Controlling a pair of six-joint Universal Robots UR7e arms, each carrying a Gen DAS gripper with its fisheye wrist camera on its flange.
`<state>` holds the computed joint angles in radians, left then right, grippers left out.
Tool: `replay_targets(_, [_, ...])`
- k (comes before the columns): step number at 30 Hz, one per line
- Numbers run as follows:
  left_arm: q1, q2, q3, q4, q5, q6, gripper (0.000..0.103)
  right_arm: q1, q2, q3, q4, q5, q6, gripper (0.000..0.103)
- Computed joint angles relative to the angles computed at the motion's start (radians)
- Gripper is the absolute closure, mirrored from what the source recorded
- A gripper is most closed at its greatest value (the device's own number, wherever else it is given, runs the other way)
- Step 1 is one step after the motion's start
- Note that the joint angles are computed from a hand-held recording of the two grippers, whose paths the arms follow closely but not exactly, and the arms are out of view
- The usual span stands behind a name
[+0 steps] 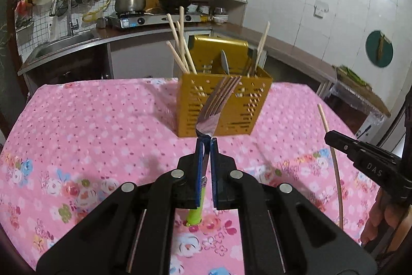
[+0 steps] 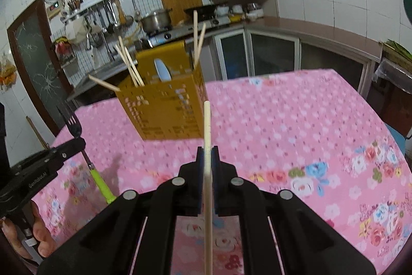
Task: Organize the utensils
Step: 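Carry the fork and chopstick over the yellow basket with both tools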
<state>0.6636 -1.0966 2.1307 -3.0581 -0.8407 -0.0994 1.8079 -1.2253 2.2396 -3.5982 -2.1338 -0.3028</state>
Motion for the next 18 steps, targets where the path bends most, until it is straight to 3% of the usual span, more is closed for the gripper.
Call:
replay_targets(8, [0.017, -0.017, -0.065, -0.001, -0.026, 0.045, 0.099, 0.007, 0.008, -0.073, -0.055, 0.105, -0.042, 0.097])
replay_targets(18, [0.023, -0.009, -0.136, 0.041, -0.039, 0.080, 0.102, 0.005, 0.016, -0.113, -0.039, 0.132, -0.044, 0.097])
